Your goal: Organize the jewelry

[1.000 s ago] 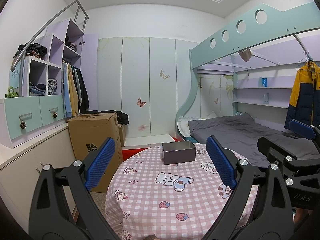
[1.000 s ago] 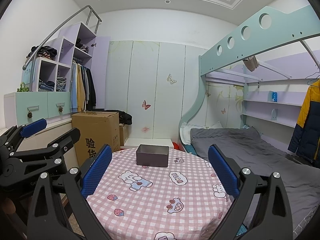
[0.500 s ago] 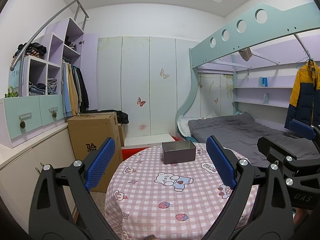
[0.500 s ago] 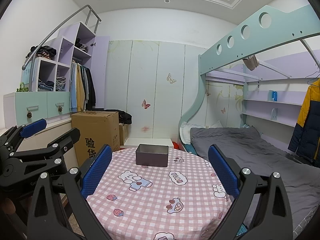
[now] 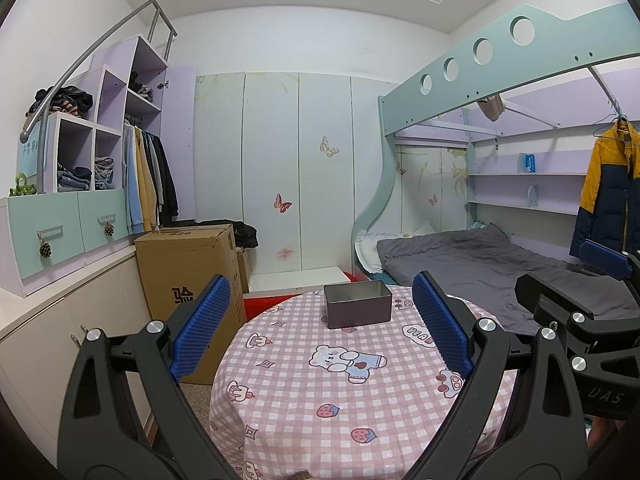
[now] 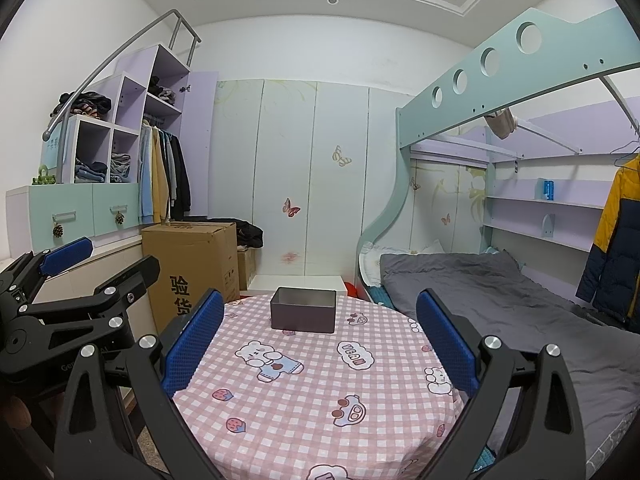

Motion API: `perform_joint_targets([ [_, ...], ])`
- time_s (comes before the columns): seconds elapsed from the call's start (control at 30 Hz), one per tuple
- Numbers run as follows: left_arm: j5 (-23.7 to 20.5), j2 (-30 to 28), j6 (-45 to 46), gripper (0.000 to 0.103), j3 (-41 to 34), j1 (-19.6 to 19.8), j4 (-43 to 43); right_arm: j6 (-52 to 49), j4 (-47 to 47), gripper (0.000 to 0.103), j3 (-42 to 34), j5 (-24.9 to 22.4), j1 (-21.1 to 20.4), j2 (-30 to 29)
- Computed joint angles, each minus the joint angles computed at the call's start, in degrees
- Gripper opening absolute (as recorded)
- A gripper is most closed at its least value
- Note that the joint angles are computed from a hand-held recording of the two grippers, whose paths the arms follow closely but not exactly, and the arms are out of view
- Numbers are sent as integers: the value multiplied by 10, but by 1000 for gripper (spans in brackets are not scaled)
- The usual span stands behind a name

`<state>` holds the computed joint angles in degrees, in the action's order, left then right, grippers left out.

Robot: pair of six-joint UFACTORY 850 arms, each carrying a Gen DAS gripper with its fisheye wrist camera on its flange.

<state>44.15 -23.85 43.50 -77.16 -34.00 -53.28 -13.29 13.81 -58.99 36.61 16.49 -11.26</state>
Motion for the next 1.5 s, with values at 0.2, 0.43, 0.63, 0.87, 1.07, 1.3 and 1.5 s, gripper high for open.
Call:
perform_joint_targets([
  [0.2, -1, -1, 1, 91, -1, 0, -1, -7, 11, 93, 0, 1, 3, -3],
  [0.43, -2, -2, 1, 91, -1, 1, -1, -7, 12, 93, -1, 1, 3, -4],
  [0.63, -2, -3, 2, 91, -2, 1, -2, -10, 17, 93, -3, 0, 4, -7],
  [0.87, -4, -3, 2, 91, -3, 2, -1, -10, 18, 93, -4, -1, 4, -9],
  [1.07, -4, -3, 3, 91, -3, 2, -1, -9, 17, 93, -5, -1, 4, -9],
  [1.3, -4, -3, 2, 91, -2, 3, -1, -15, 27, 93, -2, 2, 7, -10],
  [1.5, -4, -2, 1, 91, 0, 3, 0, -16, 28, 94, -2, 1, 6, -9],
])
